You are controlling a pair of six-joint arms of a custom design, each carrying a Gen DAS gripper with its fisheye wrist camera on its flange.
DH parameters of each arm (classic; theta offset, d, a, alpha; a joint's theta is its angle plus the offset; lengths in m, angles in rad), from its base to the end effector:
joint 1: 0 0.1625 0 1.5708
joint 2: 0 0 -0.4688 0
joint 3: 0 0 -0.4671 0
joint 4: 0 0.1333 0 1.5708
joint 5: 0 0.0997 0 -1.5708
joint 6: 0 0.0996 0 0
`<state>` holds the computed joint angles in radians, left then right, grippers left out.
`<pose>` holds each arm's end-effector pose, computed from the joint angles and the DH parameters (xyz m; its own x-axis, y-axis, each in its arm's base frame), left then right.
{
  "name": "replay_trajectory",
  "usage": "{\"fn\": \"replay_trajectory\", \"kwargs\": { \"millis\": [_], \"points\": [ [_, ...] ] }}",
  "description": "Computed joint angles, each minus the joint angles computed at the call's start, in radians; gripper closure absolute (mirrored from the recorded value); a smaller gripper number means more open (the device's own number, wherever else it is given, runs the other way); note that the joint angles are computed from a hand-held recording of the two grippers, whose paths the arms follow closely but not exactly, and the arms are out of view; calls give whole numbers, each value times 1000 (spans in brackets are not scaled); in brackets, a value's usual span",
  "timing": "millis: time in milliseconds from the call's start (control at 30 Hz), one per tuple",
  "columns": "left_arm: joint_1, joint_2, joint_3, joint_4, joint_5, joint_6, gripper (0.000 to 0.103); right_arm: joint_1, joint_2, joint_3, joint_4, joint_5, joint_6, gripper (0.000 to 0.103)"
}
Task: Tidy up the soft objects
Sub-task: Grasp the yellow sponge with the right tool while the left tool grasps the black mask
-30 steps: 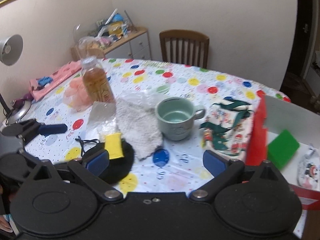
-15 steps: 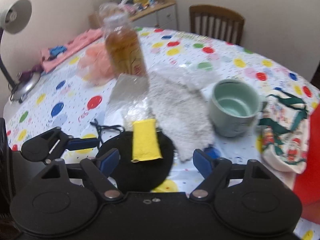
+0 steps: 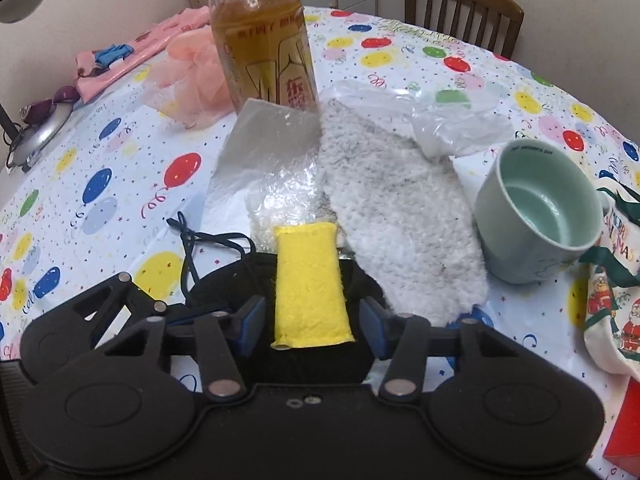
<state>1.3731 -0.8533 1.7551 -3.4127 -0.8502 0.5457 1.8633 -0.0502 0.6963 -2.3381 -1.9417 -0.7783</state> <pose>0.0543 -0.7423 0.1857 -0.6591 -0.0204 -0.7518 0.5357 0.6888 -0.4884 0.3674 -0.8829 -0.1753 -0.4435 -0.8288 0.3411 -0.8392 0.5176 0.1665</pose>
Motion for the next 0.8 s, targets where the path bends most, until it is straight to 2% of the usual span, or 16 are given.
{"fn": "replay_trajectory", "kwargs": {
  "millis": [133, 267, 500, 800],
  "points": [
    [5, -6, 2, 14, -14, -22, 25, 1, 9, -4, 6, -14, -16, 56],
    [2, -13, 8, 30, -23, -37, 36, 2, 13, -7, 5, -19, -16, 63],
    [1, -41, 18, 98, -51, -124, 54, 0, 4, 4, 2, -12, -13, 64],
    [-3, -54, 25, 125, -61, -144, 72, -6, -44, 54, -5, 19, 38, 64]
  ]
}}
